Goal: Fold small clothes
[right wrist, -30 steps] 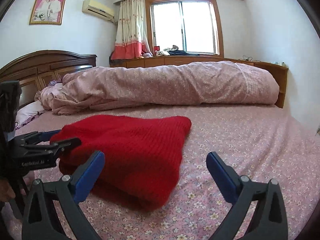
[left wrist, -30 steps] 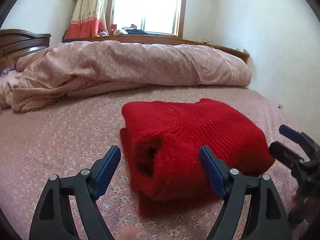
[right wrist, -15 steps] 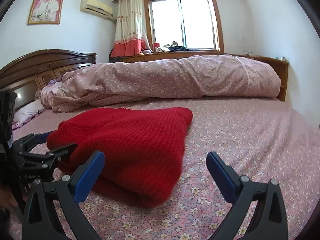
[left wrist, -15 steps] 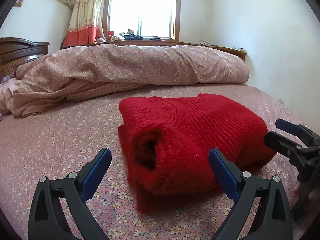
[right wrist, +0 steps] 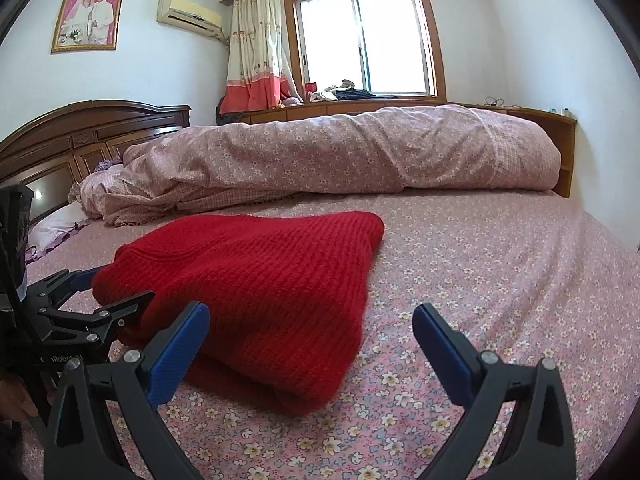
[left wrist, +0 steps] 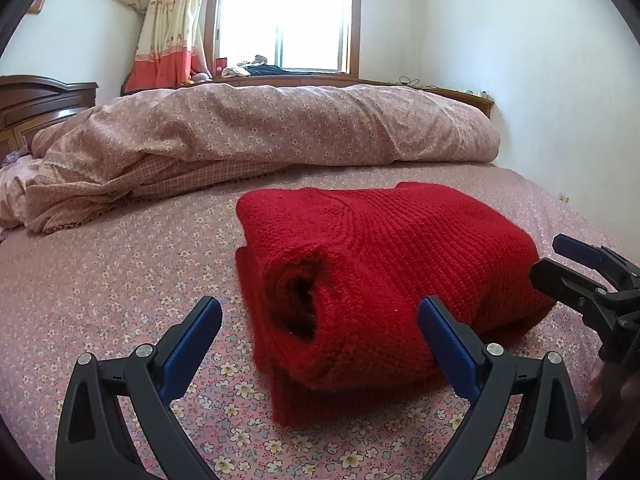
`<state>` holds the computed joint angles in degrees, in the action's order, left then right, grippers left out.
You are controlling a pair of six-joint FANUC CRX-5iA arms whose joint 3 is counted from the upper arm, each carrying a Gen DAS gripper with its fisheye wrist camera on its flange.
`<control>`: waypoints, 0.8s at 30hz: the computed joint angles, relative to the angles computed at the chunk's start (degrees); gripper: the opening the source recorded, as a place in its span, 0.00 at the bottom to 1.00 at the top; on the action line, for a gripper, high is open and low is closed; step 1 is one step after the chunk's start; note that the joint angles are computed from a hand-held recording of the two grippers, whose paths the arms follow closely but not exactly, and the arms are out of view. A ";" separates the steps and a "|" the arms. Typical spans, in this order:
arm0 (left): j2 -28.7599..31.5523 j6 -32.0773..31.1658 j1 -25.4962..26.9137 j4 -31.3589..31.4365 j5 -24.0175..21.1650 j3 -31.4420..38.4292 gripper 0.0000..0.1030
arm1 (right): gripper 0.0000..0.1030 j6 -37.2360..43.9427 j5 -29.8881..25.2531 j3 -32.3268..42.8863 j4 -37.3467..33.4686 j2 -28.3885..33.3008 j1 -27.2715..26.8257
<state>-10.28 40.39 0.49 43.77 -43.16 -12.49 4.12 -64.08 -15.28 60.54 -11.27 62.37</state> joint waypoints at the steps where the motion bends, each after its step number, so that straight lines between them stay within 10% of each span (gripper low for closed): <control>1: 0.02 -0.02 0.02 0.01 -0.02 0.02 0.93 | 1.00 0.04 0.00 0.10 -0.14 0.03 -0.04; 24: 0.25 -0.06 0.01 -0.04 -0.11 0.15 0.93 | 1.00 0.80 -0.67 0.84 -0.56 0.97 0.25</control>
<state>-10.03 40.33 0.50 43.73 -43.26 -12.34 4.93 -64.75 -14.43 59.98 -10.30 62.61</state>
